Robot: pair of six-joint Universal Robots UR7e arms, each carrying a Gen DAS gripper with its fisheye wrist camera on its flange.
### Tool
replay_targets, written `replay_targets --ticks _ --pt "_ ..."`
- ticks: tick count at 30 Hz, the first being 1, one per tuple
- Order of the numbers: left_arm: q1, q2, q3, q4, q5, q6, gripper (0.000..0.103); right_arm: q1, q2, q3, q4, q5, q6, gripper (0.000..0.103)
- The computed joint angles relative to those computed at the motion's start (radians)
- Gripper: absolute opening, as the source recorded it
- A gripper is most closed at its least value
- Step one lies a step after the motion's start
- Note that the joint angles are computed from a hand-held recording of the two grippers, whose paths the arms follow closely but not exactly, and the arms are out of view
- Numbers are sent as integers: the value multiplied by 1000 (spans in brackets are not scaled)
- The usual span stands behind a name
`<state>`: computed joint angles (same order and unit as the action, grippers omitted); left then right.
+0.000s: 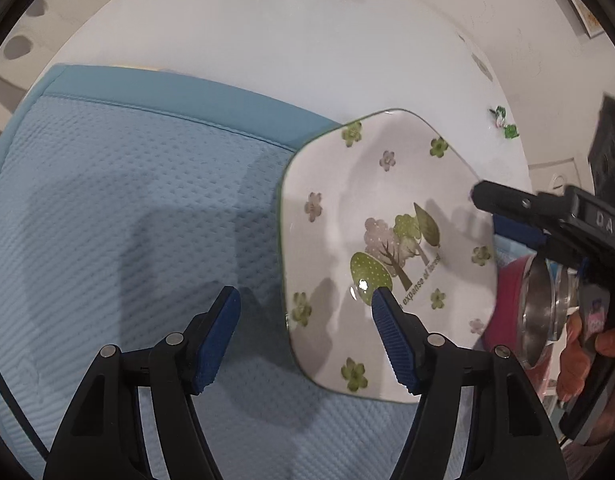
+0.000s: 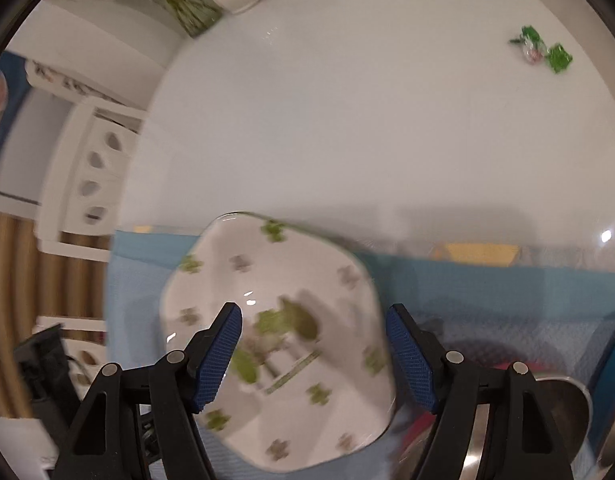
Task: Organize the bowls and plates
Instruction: 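Grasp the remaining tree-print plate rim with both tools and lift it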
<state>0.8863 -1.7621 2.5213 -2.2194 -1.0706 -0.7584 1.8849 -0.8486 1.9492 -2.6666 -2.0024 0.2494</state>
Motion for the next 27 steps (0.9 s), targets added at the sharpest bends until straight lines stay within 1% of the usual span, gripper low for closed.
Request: replay_targets --ticks 3,6,9,11,14,16,18,21,22,26,27 --pt "16 23 5 -45 -7 26 59 -11 16 -16 15 11 -18 74" --pt "13 36 11 -63 13 43 58 -19 34 -33 41 -3 -34 72" --pt "11 38 14 -75 25 56 54 -22 47 -39 45 -11 -53 71" --pt "13 40 17 -89 26 68 54 -22 50 -40 43 -12 -59 68" --pt "16 28 22 -96 23 81 50 -18 50 -39 47 -21 -64 67" --pt "22 20 26 -116 7 98 47 -18 49 -37 47 -20 -63 66" --pt "24 20 32 -149 -21 120 48 -13 54 -45 61 -26 -73 65" --pt "5 32 29 -135 0 125 47 -6 59 -55 93 -40 -83 64" --pt "10 27 28 -134 -5 128 47 -4 55 -53 99 -36 -82 64" --pt "30 8 20 -106 -13 128 47 -9 31 -33 95 32 -93 64" --pt "31 -1 19 -95 -14 135 47 -4 30 -34 102 38 -92 64"
